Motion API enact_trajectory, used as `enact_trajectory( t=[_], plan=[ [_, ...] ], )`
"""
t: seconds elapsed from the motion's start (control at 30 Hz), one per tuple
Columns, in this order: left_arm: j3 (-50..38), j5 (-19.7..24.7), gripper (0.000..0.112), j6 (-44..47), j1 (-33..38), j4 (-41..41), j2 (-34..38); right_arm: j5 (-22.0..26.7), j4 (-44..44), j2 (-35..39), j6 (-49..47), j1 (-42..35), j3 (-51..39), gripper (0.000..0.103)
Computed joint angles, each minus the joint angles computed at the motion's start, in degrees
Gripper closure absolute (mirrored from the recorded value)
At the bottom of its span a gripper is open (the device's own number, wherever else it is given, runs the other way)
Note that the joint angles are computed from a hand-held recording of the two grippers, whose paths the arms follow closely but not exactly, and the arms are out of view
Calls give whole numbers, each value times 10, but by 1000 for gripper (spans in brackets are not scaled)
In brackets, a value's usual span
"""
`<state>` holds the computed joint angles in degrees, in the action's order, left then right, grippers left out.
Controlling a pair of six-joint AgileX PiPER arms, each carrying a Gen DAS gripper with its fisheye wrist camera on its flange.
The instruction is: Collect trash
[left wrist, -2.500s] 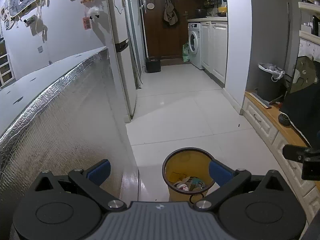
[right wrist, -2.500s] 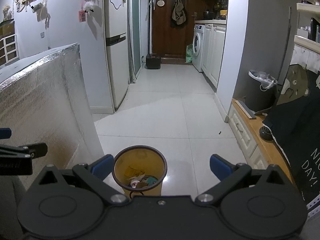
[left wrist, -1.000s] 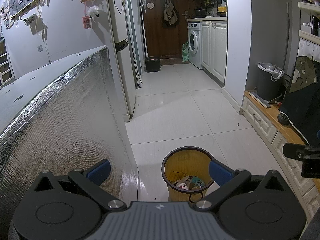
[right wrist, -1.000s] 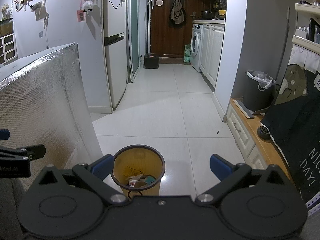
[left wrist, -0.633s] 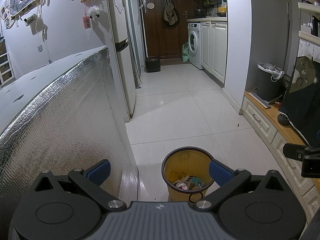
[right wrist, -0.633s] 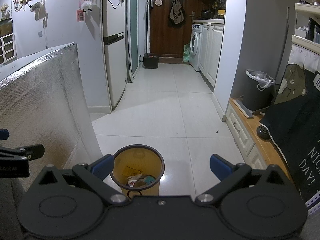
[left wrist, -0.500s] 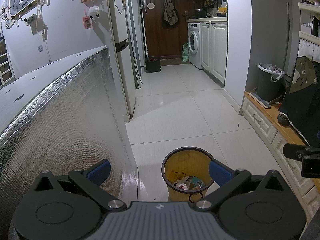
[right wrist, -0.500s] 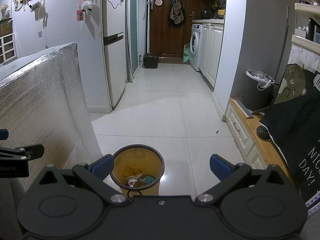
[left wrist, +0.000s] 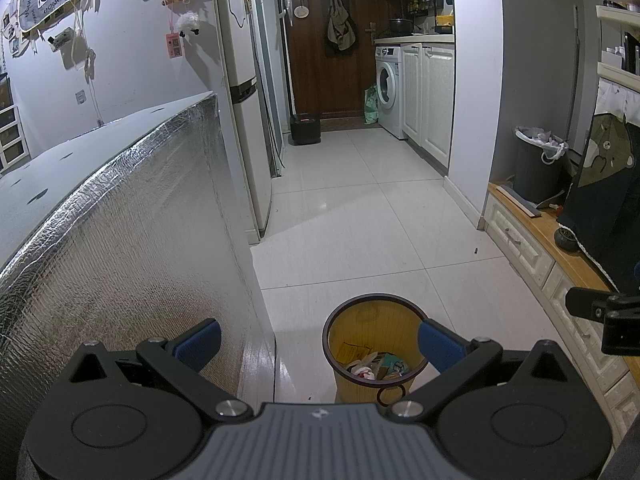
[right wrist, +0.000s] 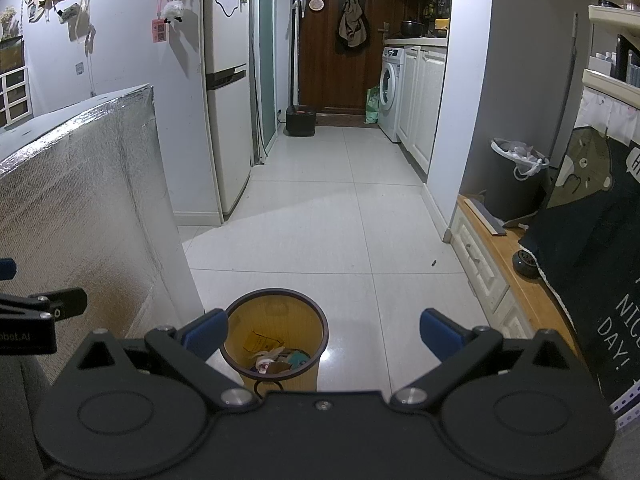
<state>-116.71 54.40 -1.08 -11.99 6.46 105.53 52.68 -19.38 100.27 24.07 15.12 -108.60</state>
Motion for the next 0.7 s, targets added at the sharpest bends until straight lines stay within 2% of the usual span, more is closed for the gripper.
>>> enact_trajectory(
  t=[0.7],
  plan=[
    [-21, 16, 9, -12, -7, 7, 7, -11, -4, -22, 10, -3, 36, 0]
  ],
)
